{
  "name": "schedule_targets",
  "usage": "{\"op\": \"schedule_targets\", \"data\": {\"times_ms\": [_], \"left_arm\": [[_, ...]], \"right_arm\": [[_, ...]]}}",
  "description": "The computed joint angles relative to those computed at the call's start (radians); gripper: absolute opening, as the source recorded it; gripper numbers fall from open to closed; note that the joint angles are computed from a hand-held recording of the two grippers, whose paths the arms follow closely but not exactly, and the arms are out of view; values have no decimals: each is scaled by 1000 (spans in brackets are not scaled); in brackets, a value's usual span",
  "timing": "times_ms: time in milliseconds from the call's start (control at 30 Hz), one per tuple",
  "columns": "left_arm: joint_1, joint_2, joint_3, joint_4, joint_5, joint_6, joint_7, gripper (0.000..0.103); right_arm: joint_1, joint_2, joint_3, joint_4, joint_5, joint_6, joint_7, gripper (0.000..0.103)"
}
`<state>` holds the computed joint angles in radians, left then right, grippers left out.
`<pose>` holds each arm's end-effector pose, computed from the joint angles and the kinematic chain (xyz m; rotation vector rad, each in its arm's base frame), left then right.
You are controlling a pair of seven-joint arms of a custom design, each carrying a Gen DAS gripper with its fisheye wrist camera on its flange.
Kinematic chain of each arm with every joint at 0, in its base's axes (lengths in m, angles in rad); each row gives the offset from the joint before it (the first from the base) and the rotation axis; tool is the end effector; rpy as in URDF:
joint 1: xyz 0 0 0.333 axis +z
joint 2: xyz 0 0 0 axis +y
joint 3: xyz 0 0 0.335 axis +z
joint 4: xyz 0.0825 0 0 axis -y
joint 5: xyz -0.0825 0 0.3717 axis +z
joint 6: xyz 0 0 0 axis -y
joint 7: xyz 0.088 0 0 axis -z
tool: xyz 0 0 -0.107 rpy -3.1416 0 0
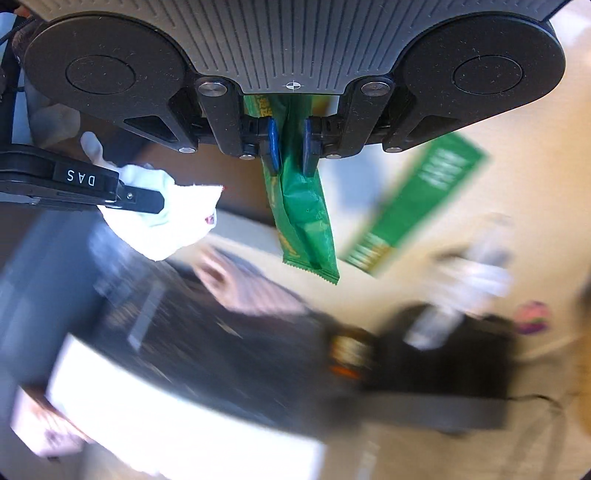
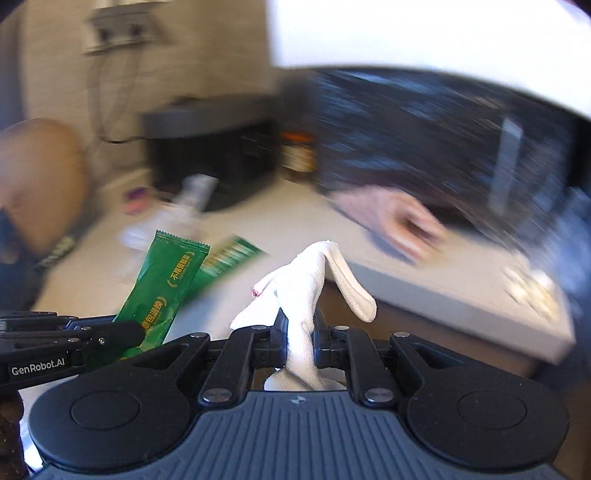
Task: Collect trash
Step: 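Carry the white cloth and green strip to the green bin and open both tools, then grasp the purple eggplant-shaped sponge on the counter with the right tool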
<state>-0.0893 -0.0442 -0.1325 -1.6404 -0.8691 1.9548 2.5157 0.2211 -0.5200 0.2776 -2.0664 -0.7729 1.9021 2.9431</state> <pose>0.5366 -0.1750 0.6980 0.8150 -2.6616 1.3639 0.3580 0.1788 0.7041 -0.9887 2.2667 -1.1402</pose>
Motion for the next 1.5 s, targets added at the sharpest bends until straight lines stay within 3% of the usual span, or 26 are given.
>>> {"op": "schedule_targets", "data": {"times_ms": [133, 233, 400, 467, 533, 633, 767, 1033, 1233, 1367, 1500], "left_arm": [[-24, 14, -22, -20, 41, -91, 8, 17], [-44, 34, -41, -28, 73, -97, -2, 17], [-92, 104, -81, 13, 174, -119, -48, 19], [-102, 180, -90, 98, 220, -221, -137, 20], [-101, 223, -95, 136, 214, -250, -216, 20], [-103, 224, -101, 134, 227, -203, -248, 20], [-94, 226, -102, 153, 239, -204, -256, 20], [-36, 235, -97, 244, 154, -311, -196, 20], [15, 195, -69, 264, 44, -205, -157, 20], [36, 182, -46, 253, 35, -65, -241, 20], [48, 200, -27, 272, 113, 64, -416, 20]], "right_arm": [[13, -94, 21, -96, 101, -111, 118, 12], [31, -142, 2, -177, 185, -122, 202, 12], [56, -200, -42, -328, 292, -62, 305, 12], [60, -213, -65, -379, 328, -19, 332, 15], [58, -219, -86, -417, 354, 24, 340, 24], [45, -208, -86, -429, 369, 37, 346, 31], [33, -205, -96, -434, 378, 63, 342, 37], [7, -146, -100, -337, 340, 39, 262, 43], [-22, -52, -97, -178, 222, 53, 125, 49], [-34, 38, -98, -54, 131, 116, 3, 58], [-38, 157, -130, 79, 78, 235, -164, 61]]}}
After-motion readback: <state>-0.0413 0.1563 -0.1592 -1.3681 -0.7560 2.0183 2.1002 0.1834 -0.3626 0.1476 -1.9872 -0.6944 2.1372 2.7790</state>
